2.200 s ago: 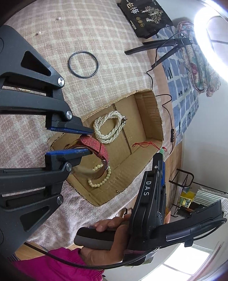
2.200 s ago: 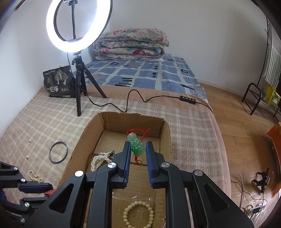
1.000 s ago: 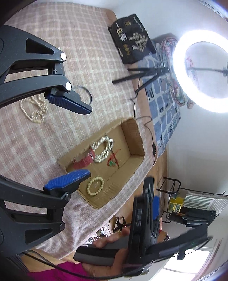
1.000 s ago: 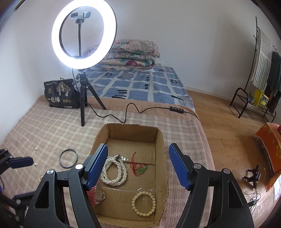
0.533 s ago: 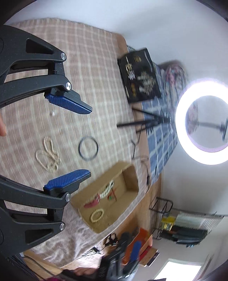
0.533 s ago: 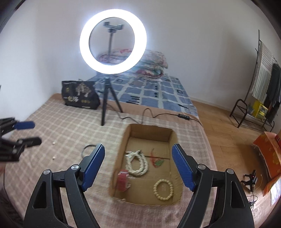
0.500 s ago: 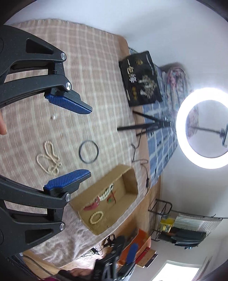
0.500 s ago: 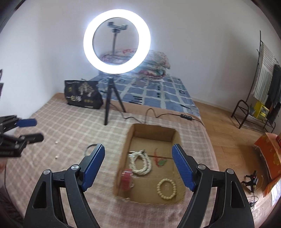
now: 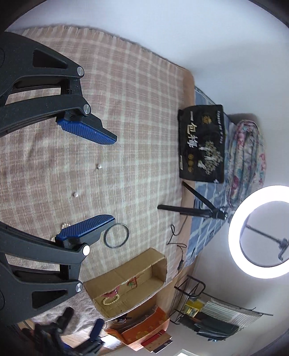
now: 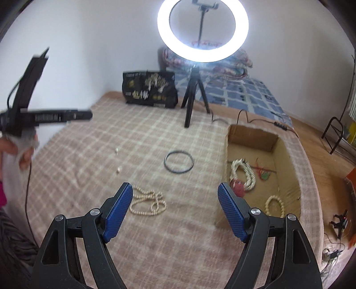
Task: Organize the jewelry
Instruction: 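Move the left tool to a pearl earring while the right tool approaches the long pearl necklace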
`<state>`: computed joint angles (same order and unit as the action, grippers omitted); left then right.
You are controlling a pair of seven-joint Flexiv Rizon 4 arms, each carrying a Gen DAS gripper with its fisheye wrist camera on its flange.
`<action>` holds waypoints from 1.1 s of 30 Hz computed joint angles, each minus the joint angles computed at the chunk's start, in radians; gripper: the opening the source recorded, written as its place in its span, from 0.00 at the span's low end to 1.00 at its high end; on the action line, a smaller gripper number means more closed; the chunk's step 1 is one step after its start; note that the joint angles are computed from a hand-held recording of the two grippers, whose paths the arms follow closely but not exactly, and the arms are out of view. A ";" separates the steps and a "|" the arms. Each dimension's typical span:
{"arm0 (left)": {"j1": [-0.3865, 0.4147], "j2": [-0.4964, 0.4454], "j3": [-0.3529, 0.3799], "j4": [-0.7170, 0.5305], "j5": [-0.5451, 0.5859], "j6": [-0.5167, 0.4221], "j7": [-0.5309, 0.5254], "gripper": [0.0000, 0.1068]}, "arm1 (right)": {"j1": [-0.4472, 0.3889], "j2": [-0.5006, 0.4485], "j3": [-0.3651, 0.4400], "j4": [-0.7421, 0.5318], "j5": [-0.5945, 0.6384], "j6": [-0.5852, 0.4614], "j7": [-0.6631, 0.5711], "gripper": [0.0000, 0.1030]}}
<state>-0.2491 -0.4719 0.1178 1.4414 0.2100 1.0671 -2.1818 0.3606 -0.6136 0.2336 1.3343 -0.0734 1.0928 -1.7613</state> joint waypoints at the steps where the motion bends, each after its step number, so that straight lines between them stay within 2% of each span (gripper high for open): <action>1: 0.012 -0.003 -0.006 0.010 -0.015 -0.002 0.005 0.63 | 0.005 -0.001 -0.002 0.014 -0.003 -0.006 0.003 0.76; 6: 0.047 -0.018 -0.033 0.048 -0.082 0.008 0.033 0.63 | 0.002 -0.030 0.006 0.013 0.021 -0.079 0.025 0.76; 14: 0.074 -0.066 -0.062 0.071 -0.187 0.022 0.090 0.63 | -0.001 -0.069 0.023 -0.009 0.051 -0.131 0.010 0.76; 20: 0.080 -0.097 -0.075 0.063 -0.233 0.012 0.137 0.62 | -0.003 -0.116 0.043 -0.091 0.101 -0.216 -0.004 0.76; 24: 0.088 -0.120 -0.087 0.056 -0.270 0.007 0.161 0.58 | 0.006 -0.146 0.041 -0.136 0.126 -0.268 -0.001 0.76; 33: 0.085 -0.167 -0.088 0.027 -0.308 -0.002 0.172 0.50 | 0.047 -0.164 0.005 -0.147 0.087 -0.247 0.012 0.77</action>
